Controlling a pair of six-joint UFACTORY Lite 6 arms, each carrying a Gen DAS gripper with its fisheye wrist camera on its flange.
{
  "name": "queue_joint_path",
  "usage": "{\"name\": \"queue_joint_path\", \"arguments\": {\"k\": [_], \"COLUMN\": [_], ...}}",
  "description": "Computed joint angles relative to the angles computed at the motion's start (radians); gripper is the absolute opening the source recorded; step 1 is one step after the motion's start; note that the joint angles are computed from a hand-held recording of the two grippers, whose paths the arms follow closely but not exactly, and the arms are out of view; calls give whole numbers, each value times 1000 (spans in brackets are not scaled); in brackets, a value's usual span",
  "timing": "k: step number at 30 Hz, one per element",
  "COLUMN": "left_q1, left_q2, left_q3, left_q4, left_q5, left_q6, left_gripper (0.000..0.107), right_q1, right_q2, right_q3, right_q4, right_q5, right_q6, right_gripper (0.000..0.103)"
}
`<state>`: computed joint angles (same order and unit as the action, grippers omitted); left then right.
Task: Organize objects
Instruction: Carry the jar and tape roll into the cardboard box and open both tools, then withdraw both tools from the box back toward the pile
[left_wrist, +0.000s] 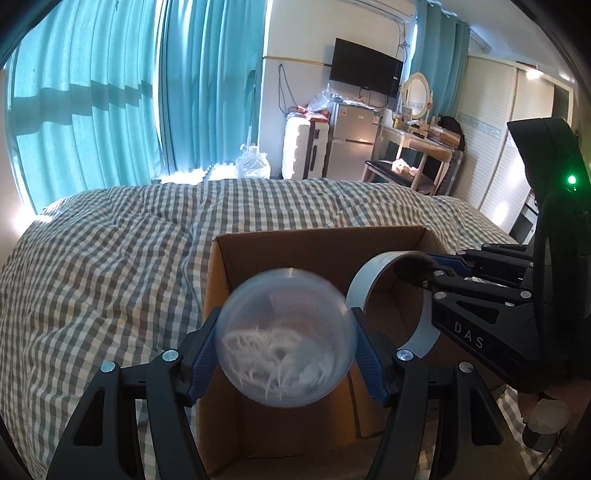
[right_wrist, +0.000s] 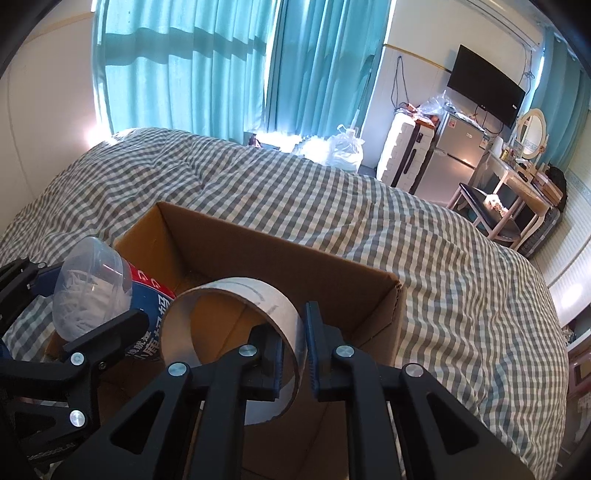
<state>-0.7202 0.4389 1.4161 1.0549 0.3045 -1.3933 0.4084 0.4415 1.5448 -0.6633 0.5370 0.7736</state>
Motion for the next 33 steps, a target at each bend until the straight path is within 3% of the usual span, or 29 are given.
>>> {"name": "queue_joint_path", "arguments": {"k": [1, 3, 5, 7, 10, 17, 23, 29, 33], "left_q1": [-8, -25, -44, -50, -65, -160, -298, -493, -637], "left_q2": [-17, -48, -90, -123, -177, -369, -526, -614, -634], "left_q3": [-18, -32, -65, -78, -109, -202, -217, -176, -129], "left_q4": [38, 69, 130, 88, 28, -8, -31, -3, 25], "left_q5": [4, 31, 59, 64, 89, 240, 425, 658, 820], "left_q6": [-39, -69, -136, -103, -63, -38, -27, -43, -63], "left_gripper": [74, 87, 90, 90, 90, 91, 93, 95, 98], "right_q1": [1, 7, 18, 25, 25, 125, 293, 582, 864], "right_q2": [-10, -33, -69, -125, -204, -422, -599, -720, -757], "right_q3": [-5, -24, -54, -99, -141, -212, -221, -176, -121], "right_q4": [18, 31, 6, -8, 37, -50, -128, -275, -393], "right_q5": [3, 18, 37, 42, 66, 223, 436, 755, 1020], "right_q6": [-14, -13, 23, 46, 18, 105, 182, 311, 420], "right_gripper": [20, 46, 52, 52, 67, 68, 68, 68, 77]}}
